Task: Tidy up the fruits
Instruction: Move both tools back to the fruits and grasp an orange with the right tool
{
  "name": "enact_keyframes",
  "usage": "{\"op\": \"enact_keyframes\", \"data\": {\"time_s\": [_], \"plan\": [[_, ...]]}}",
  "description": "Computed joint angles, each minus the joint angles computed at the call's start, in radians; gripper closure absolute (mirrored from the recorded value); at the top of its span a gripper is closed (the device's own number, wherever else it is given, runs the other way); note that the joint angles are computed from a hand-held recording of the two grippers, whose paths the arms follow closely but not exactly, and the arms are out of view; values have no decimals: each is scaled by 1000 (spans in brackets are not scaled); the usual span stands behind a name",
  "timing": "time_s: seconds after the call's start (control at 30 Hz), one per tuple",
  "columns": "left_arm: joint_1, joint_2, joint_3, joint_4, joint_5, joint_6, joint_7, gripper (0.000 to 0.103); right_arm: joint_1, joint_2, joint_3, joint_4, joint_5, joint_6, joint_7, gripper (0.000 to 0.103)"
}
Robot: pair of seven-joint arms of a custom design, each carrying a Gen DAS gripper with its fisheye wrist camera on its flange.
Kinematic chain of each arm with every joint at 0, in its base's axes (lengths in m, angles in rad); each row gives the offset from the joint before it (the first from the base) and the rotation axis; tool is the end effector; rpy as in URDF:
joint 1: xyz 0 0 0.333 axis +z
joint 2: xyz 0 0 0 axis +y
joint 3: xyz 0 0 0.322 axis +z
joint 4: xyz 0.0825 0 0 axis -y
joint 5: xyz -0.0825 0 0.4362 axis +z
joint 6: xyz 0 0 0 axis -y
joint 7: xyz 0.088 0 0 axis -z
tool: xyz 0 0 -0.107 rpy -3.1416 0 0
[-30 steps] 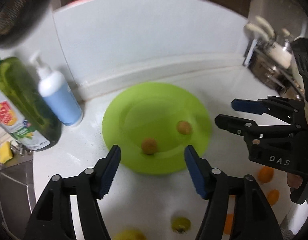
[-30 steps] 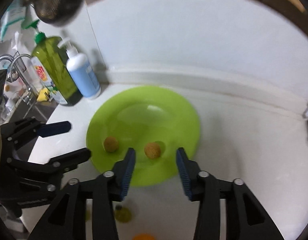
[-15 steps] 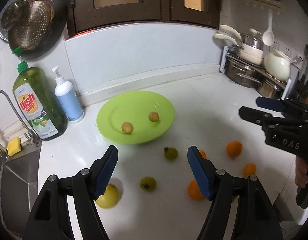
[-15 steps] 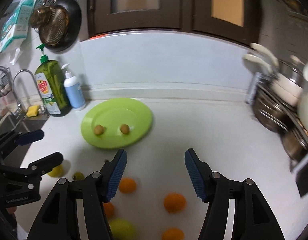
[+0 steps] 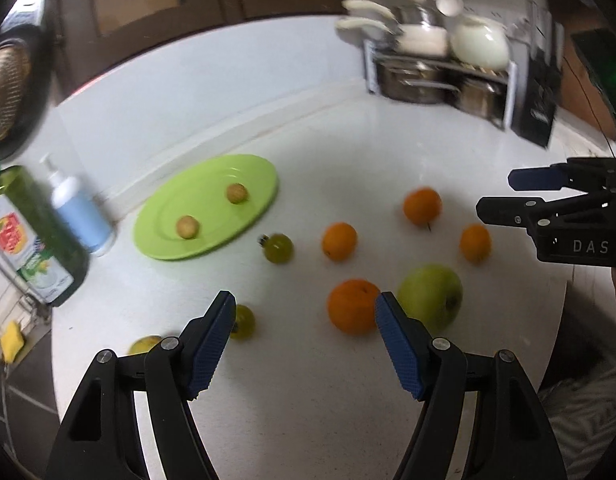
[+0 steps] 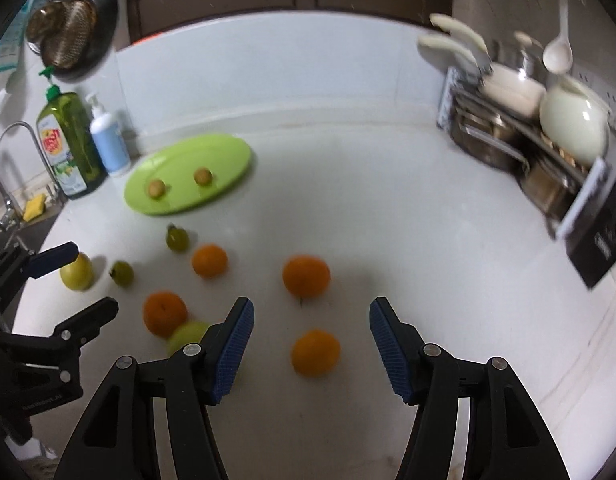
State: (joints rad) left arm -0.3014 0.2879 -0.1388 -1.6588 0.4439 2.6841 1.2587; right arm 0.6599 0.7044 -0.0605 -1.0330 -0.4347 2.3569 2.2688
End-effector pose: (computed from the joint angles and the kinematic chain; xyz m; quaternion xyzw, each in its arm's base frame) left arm 0.6703 -0.3183 0.5144 -0.4981 0.7776 -0.2681 0.2745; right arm 0.6936 0.4898 0.5000 -0.7036 0.6109 -0.2463 0.2665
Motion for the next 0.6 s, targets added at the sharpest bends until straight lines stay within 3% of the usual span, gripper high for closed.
{"op": "enact_keyframes", "data": {"time_s": [0.1, 0.37, 0.6], "plan": [[3, 16, -5, -4, 13, 17, 60, 32, 1, -5, 4, -22, 8, -26, 9, 42], [23, 70, -33, 34, -99, 9, 241, 32, -10, -4, 18, -43, 31, -63, 16, 42], [32, 111, -48, 81, -189, -7, 333, 38, -24, 39, 29, 14, 68, -71, -22, 43]]}}
